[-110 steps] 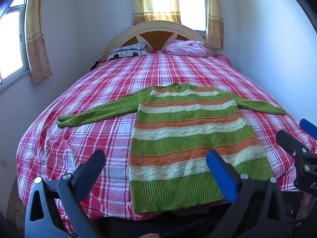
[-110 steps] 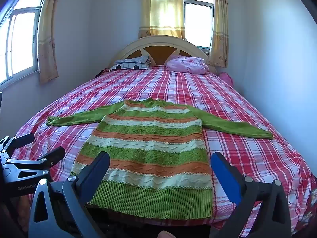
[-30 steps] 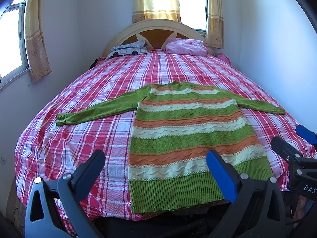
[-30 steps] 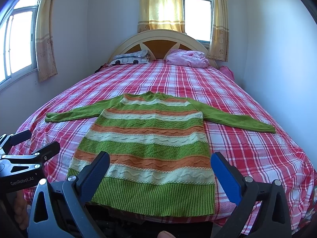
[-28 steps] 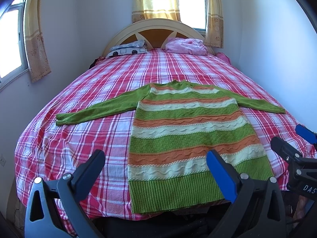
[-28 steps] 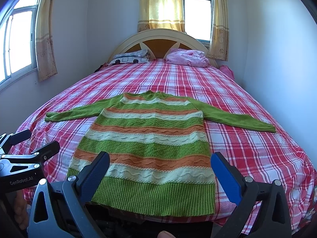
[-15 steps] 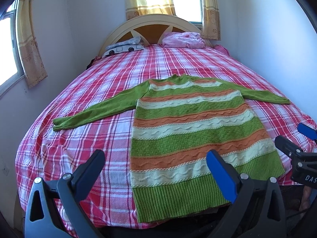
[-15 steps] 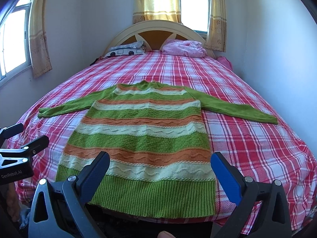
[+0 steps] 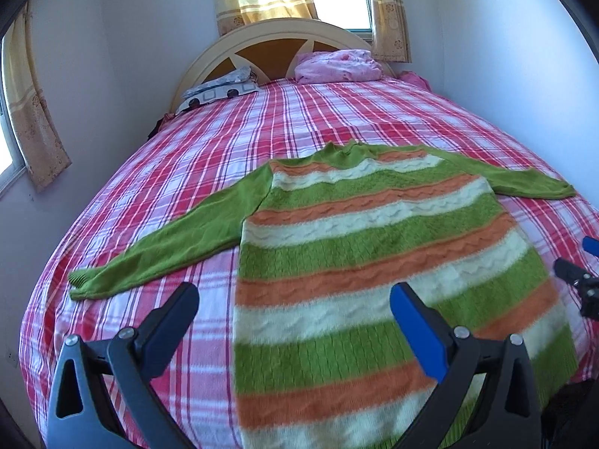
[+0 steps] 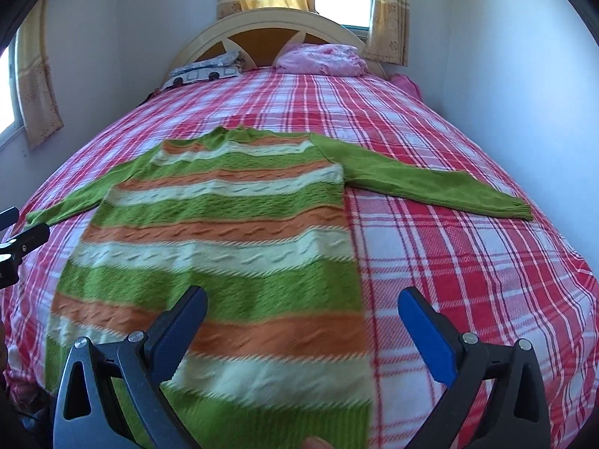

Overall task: Fold small clothes
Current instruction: 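Grasp the sweater's sleeve cuff with the right gripper and lift it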

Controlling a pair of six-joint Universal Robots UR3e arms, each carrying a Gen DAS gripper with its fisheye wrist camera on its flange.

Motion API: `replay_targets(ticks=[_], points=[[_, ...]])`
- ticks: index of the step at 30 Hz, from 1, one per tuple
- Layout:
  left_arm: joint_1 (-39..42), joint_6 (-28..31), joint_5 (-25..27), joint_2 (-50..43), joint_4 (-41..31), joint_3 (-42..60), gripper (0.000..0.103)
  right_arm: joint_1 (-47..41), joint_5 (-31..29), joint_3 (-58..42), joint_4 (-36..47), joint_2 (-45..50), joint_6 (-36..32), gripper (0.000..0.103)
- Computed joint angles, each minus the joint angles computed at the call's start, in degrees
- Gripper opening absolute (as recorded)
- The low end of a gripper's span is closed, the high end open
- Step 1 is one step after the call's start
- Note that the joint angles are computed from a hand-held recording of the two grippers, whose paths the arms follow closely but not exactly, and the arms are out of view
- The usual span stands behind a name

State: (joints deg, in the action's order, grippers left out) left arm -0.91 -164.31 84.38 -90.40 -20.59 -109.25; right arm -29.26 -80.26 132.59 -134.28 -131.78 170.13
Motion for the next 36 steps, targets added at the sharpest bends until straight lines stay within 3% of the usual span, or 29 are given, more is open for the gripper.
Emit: replay_targets(ticks=[7,11,15,22,27,30,33,34,36], points=[[-3.66,-1.44,5.90,-15.27,5.24,12.73,0.103,-18.28,7.20,-3.12,-3.57,10.13,-7.08,0.102],[-4.49,-2.46,8.97,-23.51,8.02,19.88,0.103,-26.79,9.10,-7.12,-7.16,18.93,-7.81,0.102],[-3.89,-4.90,9.29,-28.58,4.92,25.91,0.103,-31.18,6.68,-13.14,-11.33,30.11,-5.02,0.101],[-3.62,-7.75,9.51,-34.44,0.47,34.10,0.103,-37.52,7.47,-25.98,-10.37,46.37,2.34,0.081],[-3.93,-8.04,10.05,-37.65,-0.73,36.89,0.103,-38.42,7.18,-32.18,-10.57,53.50,5.74,0.076],[-3.60,-8.40,9.60,-38.12,-1.36,36.95,0.103,-37.36,6.24,-36.39,-10.32,57.20,6.48,0.063],[-3.50,-8.05,9.49,-38.16,-1.55,36.81,0.103,-37.10,7.43,-40.08,-9.39,60.16,6.96,0.036],[-3.50,-7.93,9.42,-38.04,-1.27,36.51,0.103,-37.29,9.01,-41.38,-8.78,61.24,7.41,0.020],[-3.35,-7.73,8.86,-38.07,-1.28,36.51,0.103,-37.96,11.70,-42.14,-7.49,61.44,8.12,0.012]])
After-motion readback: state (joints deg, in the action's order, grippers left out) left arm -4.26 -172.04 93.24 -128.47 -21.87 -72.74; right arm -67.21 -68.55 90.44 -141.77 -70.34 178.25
